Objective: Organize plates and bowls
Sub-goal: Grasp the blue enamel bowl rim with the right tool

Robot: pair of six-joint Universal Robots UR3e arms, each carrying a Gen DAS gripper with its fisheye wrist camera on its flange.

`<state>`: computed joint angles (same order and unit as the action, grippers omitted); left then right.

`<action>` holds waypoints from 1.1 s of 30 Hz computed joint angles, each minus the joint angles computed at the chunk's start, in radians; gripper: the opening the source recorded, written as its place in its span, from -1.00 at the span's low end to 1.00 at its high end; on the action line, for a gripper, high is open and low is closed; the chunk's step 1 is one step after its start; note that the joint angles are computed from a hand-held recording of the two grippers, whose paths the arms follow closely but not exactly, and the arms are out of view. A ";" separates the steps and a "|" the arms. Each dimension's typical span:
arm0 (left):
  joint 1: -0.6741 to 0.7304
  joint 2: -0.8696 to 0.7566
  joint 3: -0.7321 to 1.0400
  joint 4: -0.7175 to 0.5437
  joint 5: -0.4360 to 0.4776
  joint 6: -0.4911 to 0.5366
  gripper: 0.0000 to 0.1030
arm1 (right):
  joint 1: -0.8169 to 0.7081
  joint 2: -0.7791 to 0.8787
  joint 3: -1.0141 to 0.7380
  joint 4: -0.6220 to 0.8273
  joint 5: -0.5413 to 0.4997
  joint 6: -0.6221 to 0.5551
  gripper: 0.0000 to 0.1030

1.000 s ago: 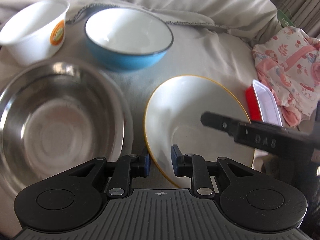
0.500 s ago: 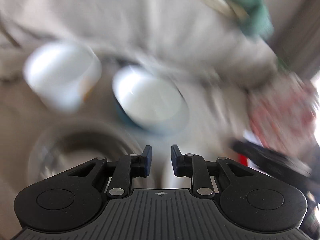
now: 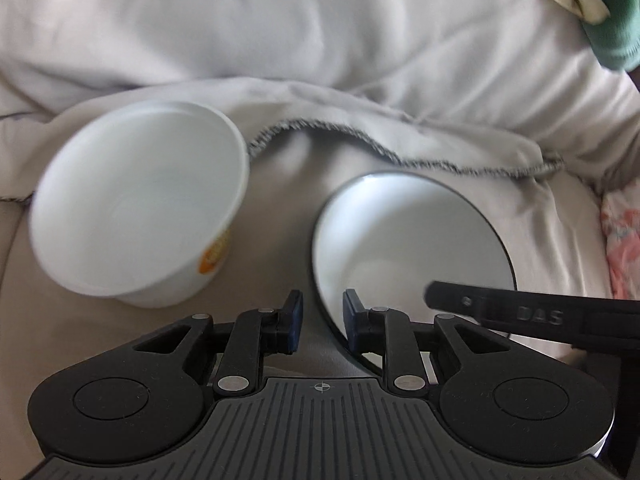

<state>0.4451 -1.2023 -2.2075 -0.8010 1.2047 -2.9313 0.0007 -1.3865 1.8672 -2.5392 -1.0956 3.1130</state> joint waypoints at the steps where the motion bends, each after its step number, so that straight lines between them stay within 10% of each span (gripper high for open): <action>1: -0.019 -0.009 -0.001 0.014 0.016 -0.009 -0.49 | 0.011 0.003 0.009 -0.023 -0.015 -0.004 -0.24; 33: -0.161 -0.176 0.051 0.083 0.006 -0.098 -0.58 | -0.118 -0.104 0.174 -0.043 0.036 -0.058 -0.34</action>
